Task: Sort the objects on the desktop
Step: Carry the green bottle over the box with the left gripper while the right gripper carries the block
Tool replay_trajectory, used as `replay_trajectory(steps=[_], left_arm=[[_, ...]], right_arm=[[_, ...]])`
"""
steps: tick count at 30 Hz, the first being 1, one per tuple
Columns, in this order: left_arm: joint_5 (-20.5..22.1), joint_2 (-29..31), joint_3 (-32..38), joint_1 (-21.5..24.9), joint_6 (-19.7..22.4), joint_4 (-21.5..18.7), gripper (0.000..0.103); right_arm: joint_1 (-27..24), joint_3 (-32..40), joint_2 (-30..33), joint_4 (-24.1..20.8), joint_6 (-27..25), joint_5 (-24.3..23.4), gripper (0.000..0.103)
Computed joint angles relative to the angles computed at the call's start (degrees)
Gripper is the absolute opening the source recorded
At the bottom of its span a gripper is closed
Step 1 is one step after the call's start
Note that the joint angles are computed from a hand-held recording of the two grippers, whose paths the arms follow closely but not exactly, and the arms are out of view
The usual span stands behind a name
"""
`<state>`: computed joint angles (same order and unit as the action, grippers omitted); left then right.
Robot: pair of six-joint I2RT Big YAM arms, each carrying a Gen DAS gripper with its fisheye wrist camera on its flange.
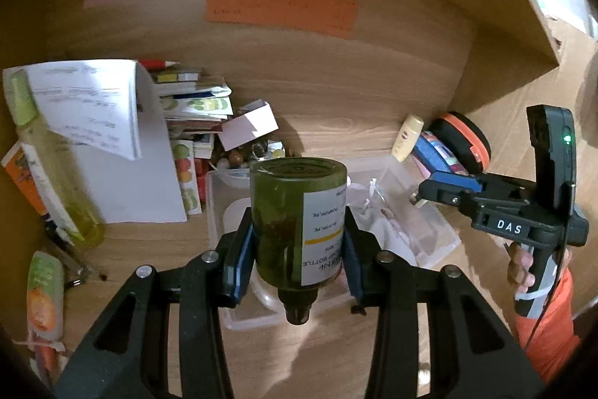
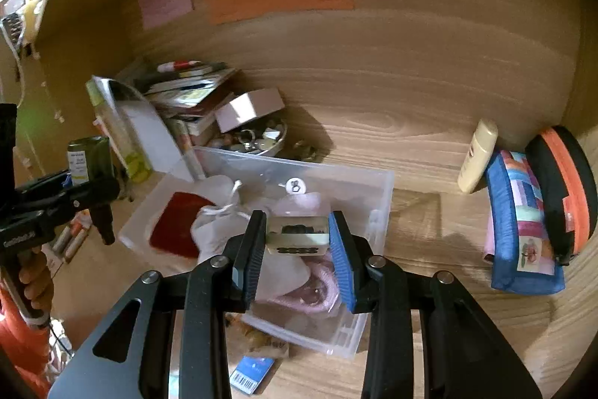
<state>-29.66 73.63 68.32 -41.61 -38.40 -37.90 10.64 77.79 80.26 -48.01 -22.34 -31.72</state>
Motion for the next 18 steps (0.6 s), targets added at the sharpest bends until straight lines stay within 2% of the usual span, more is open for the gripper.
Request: replay_trajectory(steps=[5, 9, 18], left_arm=[[1.6, 2.7, 2.2, 1.6, 1.0, -0.2, 0.041], [3.8, 5.0, 3.8, 2.9, 0.9, -0.3, 0.041], [4.9, 10.6, 8.2, 4.5, 1.8, -2.2, 0.041]], right_arm=[[1.0, 0.0, 1.5, 2.5, 1.6, 2.1, 0.031], [2.6, -1.6, 2.0, 7.0, 1.8, 6.9, 0.031], [2.7, -2.9, 2.9, 8.5, 0.5, 7.7, 0.031]])
